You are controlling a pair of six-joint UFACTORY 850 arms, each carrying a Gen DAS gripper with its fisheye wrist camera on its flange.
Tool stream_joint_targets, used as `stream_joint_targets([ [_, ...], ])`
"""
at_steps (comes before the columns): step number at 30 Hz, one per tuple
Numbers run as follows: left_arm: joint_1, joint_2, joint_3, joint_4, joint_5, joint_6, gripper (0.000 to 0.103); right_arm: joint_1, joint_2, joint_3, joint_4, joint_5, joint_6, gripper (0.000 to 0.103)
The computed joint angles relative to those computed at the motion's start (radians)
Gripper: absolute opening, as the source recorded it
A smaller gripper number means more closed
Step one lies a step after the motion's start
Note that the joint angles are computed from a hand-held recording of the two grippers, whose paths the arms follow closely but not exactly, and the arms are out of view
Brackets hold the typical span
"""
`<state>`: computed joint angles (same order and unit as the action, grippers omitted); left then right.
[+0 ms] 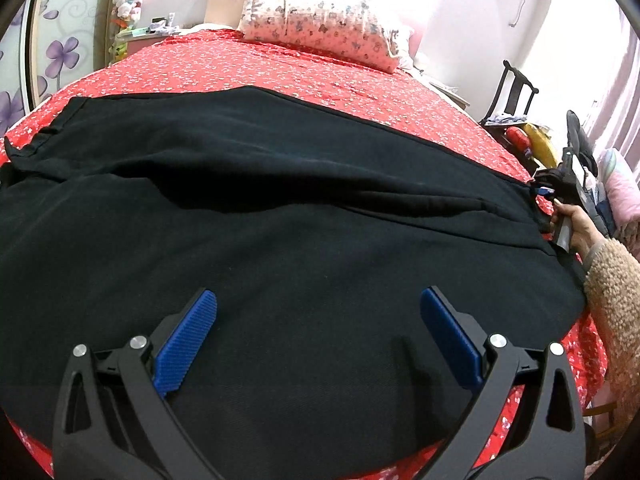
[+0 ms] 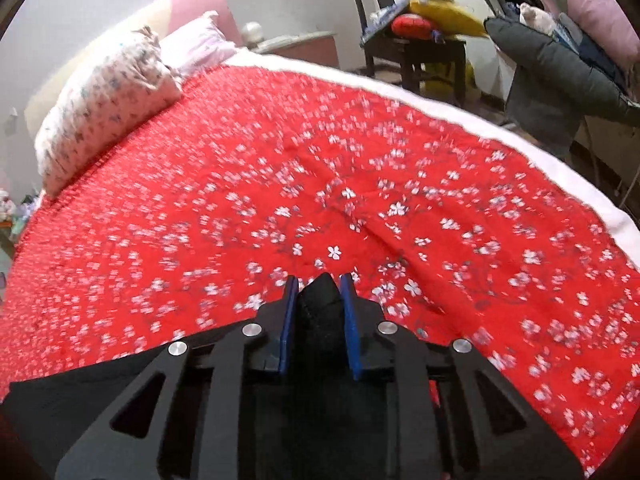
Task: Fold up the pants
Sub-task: 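Lift the held pants leg with the right gripper and fold it over the pants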
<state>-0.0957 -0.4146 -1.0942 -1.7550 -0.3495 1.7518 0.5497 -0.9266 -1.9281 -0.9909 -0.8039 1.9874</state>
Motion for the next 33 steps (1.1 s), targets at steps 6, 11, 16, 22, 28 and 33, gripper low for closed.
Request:
stream_joint_targets([
  [6,0.011,0.018,0.022,-0.039,-0.027,0.038,0.101,0.067,0.190,0.282,-0.340,0.072,0.425,0.020],
  [11,0.018,0.043,0.046,-0.128,-0.044,0.110,0.101,0.174,0.340,0.510,-0.584,0.011,0.818,0.020],
  [16,0.022,0.094,0.104,-0.343,-0.071,0.339,0.101,0.320,0.413,0.661,-0.659,-0.108,1.069,0.019],
  [22,0.024,0.132,0.148,-0.449,-0.104,0.458,0.101,0.379,0.365,0.649,-0.474,-0.030,1.049,0.020],
  [28,0.031,0.138,0.158,-0.467,-0.092,0.471,0.101,0.412,0.348,0.544,-0.218,-0.107,0.789,0.066],
  [33,0.057,0.136,0.188,-0.583,-0.180,0.548,0.101,0.431,0.370,0.566,-0.462,-0.046,1.058,0.065],
])
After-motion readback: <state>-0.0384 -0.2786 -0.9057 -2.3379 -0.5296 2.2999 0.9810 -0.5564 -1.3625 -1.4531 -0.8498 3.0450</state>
